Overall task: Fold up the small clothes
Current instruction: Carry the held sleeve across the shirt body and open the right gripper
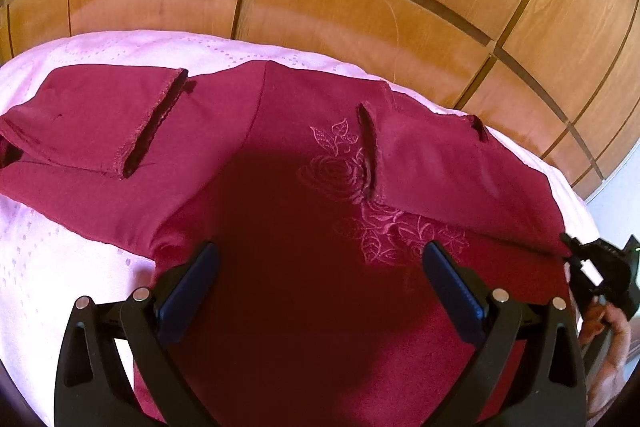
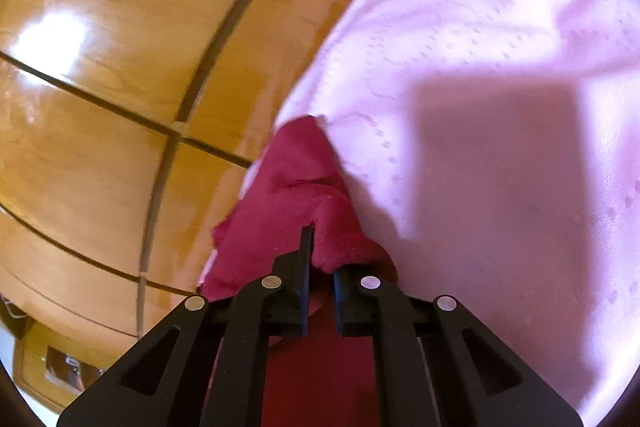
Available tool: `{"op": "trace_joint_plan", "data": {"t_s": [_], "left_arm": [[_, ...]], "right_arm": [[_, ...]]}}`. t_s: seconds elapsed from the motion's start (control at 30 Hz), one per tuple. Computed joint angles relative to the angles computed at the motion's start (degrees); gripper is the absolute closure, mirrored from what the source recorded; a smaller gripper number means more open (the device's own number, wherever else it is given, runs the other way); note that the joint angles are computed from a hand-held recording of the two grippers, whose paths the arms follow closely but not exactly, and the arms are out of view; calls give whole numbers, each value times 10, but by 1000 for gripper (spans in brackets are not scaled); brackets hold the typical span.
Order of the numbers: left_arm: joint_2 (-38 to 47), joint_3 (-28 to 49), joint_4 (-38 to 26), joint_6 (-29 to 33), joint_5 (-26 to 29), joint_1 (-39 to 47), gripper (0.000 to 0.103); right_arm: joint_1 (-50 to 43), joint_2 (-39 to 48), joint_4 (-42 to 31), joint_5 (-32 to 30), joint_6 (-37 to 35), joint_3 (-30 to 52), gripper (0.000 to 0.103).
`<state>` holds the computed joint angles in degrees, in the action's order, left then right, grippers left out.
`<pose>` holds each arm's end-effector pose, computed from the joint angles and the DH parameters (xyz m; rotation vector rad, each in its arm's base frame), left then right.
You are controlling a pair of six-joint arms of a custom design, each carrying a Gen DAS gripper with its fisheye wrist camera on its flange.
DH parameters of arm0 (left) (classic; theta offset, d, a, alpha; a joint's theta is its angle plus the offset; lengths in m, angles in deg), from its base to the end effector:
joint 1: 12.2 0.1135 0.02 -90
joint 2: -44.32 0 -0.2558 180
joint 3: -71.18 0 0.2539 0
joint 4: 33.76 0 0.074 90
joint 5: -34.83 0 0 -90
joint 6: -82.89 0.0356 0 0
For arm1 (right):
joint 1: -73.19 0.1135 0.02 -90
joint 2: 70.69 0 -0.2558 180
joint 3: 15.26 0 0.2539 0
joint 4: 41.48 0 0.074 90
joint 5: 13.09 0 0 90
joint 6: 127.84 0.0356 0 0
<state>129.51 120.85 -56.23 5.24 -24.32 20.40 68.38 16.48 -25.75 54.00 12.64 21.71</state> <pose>0.2294 0.1250 0.1322 -0.2357 2.4039 -0.3499 0.2582 -0.0078 0.1135 0.8290 2.0985 0.8774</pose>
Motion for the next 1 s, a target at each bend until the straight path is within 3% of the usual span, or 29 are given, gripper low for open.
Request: {"op": "trace_joint_plan", "data": {"t_s": [0.13, 0.37, 0.5, 0.53, 0.57, 0.6, 0.63, 0.8, 0.9, 1.0], "left_arm": [[10, 19, -10, -17, 0, -10, 2], [63, 88, 1, -119, 2, -61, 3], [110, 125, -4, -143, -34, -107, 37], [107, 118, 13, -148, -54, -117, 56], [105, 119, 8, -143, -60, -123, 68], [107, 127, -7, -137, -58, -125, 96], [107, 143, -46, -120, -23, -115, 100], [-2, 89, -76, -83, 26, -88, 100], [-7, 62, -62, -66, -23, -99, 99], [57, 49, 17, -84, -63, -126, 96]], "right_arm": [[21, 20, 40, 41, -29, -7, 97], [10, 72, 133, 13, -8, -16, 97], [7, 74, 137, 12, -13, -15, 97], [6, 74, 136, 11, -15, -14, 97], [3, 73, 130, 10, -18, -13, 98], [1, 72, 126, 9, -18, -12, 98], [-3, 67, 122, 5, -19, -14, 98], [-2, 50, 140, 23, -18, -32, 98], [1, 53, 139, 28, -20, -31, 98], [2, 54, 118, 28, -27, -21, 98]]}}
